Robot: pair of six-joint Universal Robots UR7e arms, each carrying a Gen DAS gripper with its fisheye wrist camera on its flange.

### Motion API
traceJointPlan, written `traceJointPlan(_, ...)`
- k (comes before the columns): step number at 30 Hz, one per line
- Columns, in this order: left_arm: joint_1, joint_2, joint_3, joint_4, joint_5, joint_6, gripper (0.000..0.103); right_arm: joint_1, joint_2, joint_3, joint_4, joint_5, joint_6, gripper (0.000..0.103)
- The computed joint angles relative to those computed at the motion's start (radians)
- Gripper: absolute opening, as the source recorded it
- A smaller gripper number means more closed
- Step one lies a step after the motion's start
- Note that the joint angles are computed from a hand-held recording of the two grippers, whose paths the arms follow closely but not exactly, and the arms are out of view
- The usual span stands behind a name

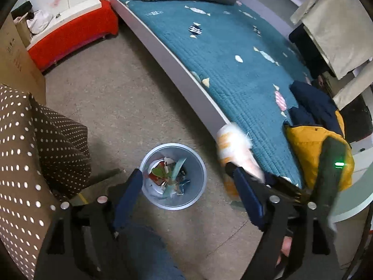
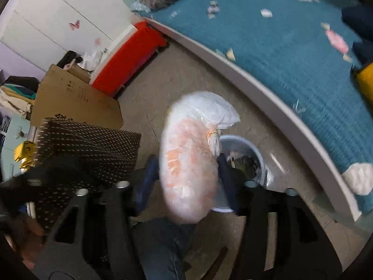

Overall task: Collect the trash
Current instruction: 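Carry the teal packet and white bundle to the bin and open both tools, then move both open tools back over the table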

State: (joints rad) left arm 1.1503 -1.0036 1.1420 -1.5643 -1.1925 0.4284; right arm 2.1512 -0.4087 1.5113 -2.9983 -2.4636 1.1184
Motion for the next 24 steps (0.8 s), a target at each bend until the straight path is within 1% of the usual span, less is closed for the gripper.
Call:
traceJointPlan(1,0.0,-0.001,-0.003,-0.002,-0.006,0.001,0.08,-0.013,0.005,0.008,-0.023,0.027,-0.008,0.076)
traceJointPlan(2,0.0,-0.004,-0.003,-0.013,-0.009,0.008,0.08,-0.022,0.01,0.012,-0.04,0.046,-0.012,0.084)
traceJointPlan(3,-0.003,-0.015,0.009,-0.032,-0.011,0.024,0.082,-0.034,0.016,0.016,-0.031,0.061,0.01,0.092)
traceJointPlan(5,-0.007,-0.03,0.024,-0.055,-0.014,0.053,0.083,-0.041,0.02,0.021,-0.008,0.065,0.059,0.096)
traceJointPlan(6,-0.009,-0.037,0.03,-0.067,-0.014,0.064,0.087,-0.039,0.027,0.023,-0.02,0.063,0.073,0.097)
traceJointPlan(8,-0.013,-0.059,0.053,-0.11,-0.013,0.091,0.09,-0.029,0.033,0.02,-0.014,0.046,0.097,0.097)
traceJointPlan(9,-0.013,-0.068,0.059,-0.121,-0.019,0.099,0.09,-0.022,0.033,0.018,0.001,0.035,0.111,0.097)
traceJointPlan(15,-0.011,-0.095,0.052,-0.119,-0.06,0.113,0.09,0.016,0.019,-0.005,0.111,-0.023,0.187,0.097)
traceJointPlan(20,-0.015,-0.137,0.063,-0.151,-0.091,0.155,0.094,0.054,0.01,-0.046,0.194,-0.082,0.201,0.097)
traceJointPlan(24,-0.009,-0.155,0.045,-0.152,-0.114,0.169,0.094,0.092,0.007,-0.099,0.295,-0.136,0.221,0.097)
